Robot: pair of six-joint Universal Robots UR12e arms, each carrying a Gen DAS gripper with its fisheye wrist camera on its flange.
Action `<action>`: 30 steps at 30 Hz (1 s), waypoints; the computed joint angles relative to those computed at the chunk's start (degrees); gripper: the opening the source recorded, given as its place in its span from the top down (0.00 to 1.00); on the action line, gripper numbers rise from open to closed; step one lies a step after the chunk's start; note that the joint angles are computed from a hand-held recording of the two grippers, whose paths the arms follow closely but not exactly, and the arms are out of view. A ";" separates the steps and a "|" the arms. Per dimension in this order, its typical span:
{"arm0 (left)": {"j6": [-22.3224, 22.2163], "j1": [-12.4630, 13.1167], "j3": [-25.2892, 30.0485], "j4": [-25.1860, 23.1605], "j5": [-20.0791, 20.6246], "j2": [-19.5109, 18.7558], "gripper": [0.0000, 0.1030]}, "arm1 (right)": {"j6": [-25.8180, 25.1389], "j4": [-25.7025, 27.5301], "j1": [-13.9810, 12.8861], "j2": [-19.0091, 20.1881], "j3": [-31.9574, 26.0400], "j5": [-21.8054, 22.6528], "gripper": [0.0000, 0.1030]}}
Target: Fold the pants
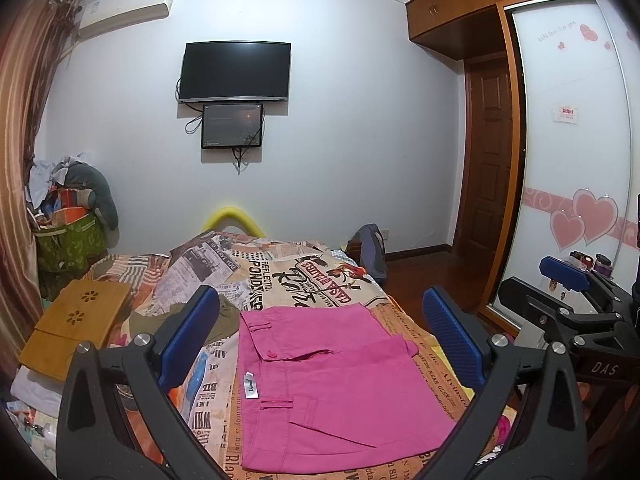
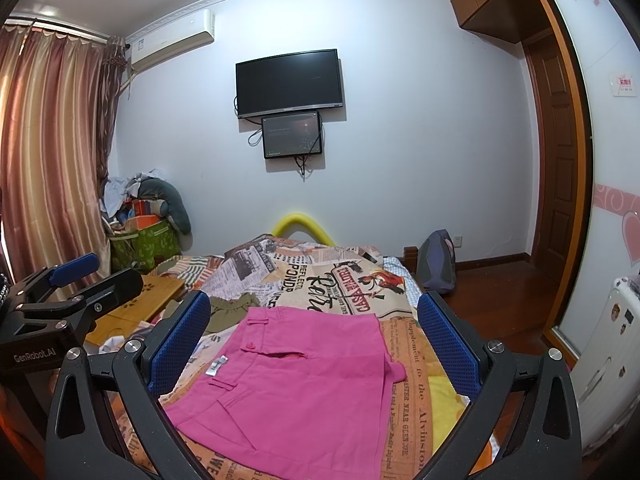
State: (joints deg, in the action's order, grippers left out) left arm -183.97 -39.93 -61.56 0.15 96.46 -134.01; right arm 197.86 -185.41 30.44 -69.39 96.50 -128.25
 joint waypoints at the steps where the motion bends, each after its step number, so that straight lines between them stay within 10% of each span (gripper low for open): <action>1: 0.06 -0.01 0.01 0.00 0.00 -0.01 0.00 | 0.00 -0.01 0.01 0.02 -0.01 -0.01 0.00; 18: -0.26 0.13 0.69 -1.39 0.31 -0.44 0.00 | 1.21 2.04 -0.51 0.09 0.01 -0.10 0.00; 30: 0.72 1.44 9.63 -14.13 1.23 -5.71 0.00 | 7.25 12.88 -4.70 0.05 0.91 1.61 0.00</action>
State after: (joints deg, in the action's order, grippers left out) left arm -183.24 -38.49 -51.93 -13.98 97.69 -139.73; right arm 205.11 -172.53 25.75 -69.34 97.41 -126.64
